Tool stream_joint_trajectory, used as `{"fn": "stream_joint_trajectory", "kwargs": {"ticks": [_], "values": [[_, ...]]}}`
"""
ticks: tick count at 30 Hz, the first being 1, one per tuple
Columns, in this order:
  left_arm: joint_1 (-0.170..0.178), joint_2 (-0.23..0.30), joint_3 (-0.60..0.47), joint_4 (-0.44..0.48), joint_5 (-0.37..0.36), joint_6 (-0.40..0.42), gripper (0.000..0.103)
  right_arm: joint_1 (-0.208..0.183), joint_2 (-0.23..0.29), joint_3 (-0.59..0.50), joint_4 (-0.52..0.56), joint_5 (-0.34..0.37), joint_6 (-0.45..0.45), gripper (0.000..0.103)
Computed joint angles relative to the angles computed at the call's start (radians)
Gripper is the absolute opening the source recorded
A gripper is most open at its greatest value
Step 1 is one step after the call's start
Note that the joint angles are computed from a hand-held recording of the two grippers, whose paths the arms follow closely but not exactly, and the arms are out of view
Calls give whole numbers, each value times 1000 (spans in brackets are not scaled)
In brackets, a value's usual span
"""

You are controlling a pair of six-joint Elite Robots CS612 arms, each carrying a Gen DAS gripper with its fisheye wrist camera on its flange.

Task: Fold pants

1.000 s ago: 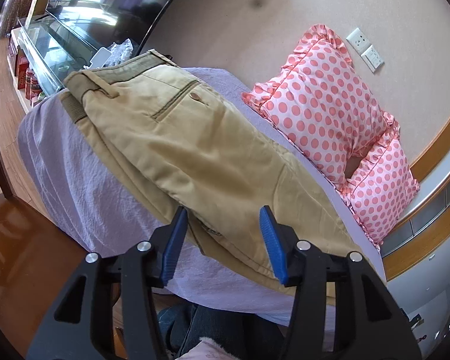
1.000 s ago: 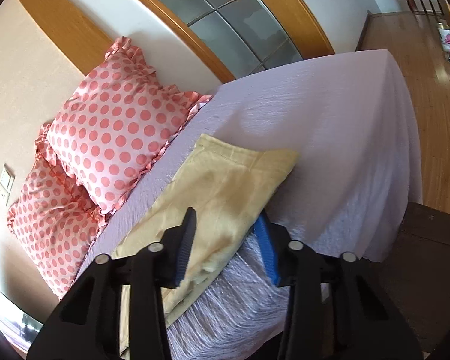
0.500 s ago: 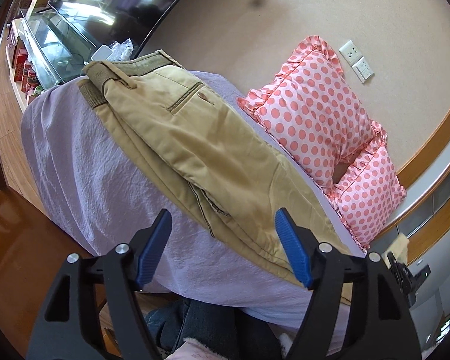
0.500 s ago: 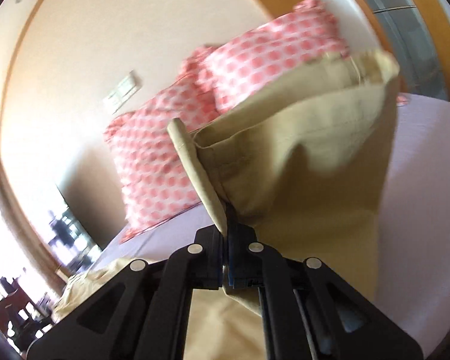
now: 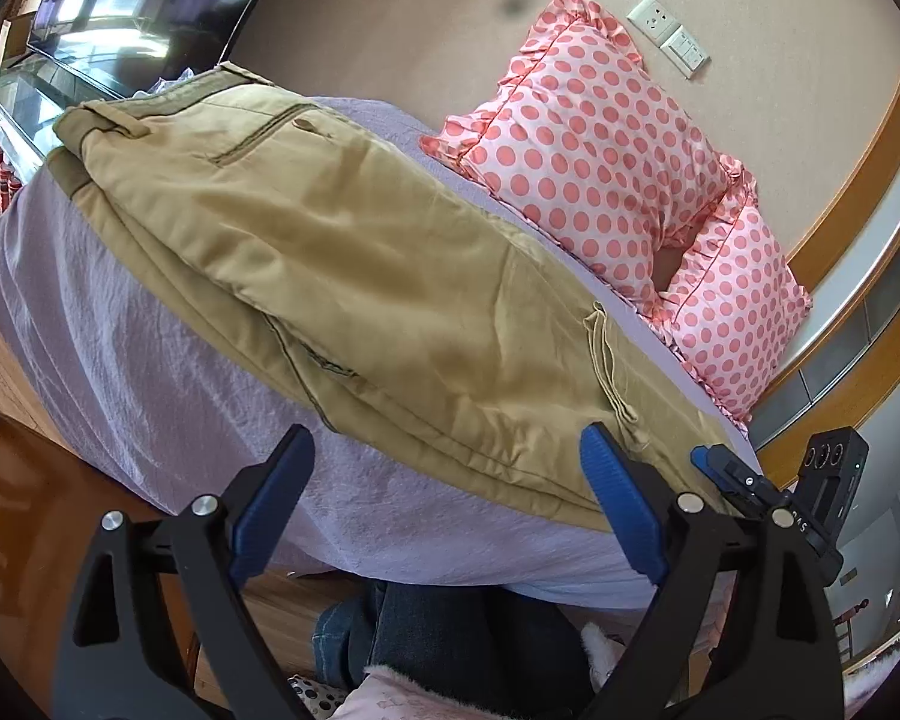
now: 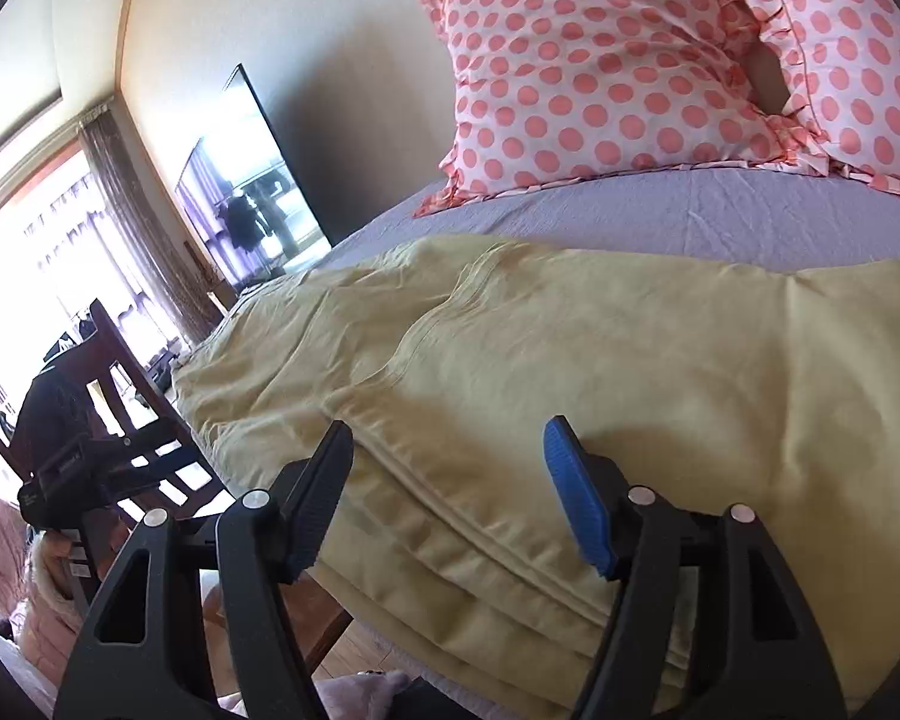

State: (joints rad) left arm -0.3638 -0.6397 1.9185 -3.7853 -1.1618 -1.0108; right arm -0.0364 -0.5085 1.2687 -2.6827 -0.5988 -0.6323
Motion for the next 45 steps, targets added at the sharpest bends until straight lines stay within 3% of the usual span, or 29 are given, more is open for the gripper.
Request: {"fn": "stream_joint_trajectory", "kwargs": {"ticks": [5, 8, 13, 18, 20, 22, 24, 25, 26, 29, 32, 35, 37, 40, 43, 45], "values": [[7, 0, -21, 56, 10, -27, 90, -4, 5, -9, -22, -8, 75, 74], [11, -8, -24, 96, 49, -75, 90, 0, 9, -13, -5, -13, 73, 75], [29, -18, -6, 64, 104, -158, 88, 2, 7, -10, 13, -7, 49, 78], [62, -44, 12, 92, 197, -262, 85, -1, 7, -8, 19, 7, 49, 78], [83, -49, 12, 112, 206, -319, 76, -3, 6, -7, 26, 15, 44, 78], [108, -46, 13, 95, 168, -375, 66, -6, 6, -7, 30, 22, 39, 78], [121, -45, 11, 91, 150, -409, 45, -10, 6, -6, 26, 27, 39, 79], [121, -60, 13, 145, 160, -417, 19, -12, 7, -4, 18, 29, 44, 79], [115, -74, 14, 183, 185, -391, 11, -14, 7, -3, 9, 32, 49, 79], [79, -115, -3, 270, 287, -251, 7, -28, 13, -2, -41, 50, 93, 79], [43, -131, -74, 298, 336, -30, 7, -43, 26, -10, -116, 58, 175, 79], [5, -112, -191, 297, 305, 236, 7, -65, 43, -22, -251, 51, 316, 79], [-21, -80, -278, 274, 234, 425, 7, -82, 55, -33, -354, 25, 429, 82], [-51, -24, -398, 280, 40, 643, 7, -109, 67, -46, -480, -31, 575, 83], [-74, 40, -506, 404, -156, 791, 7, -137, 73, -52, -558, -85, 687, 84], [-90, 78, -559, 525, -231, 879, 7, -153, 79, -62, -571, -96, 745, 84]]}}
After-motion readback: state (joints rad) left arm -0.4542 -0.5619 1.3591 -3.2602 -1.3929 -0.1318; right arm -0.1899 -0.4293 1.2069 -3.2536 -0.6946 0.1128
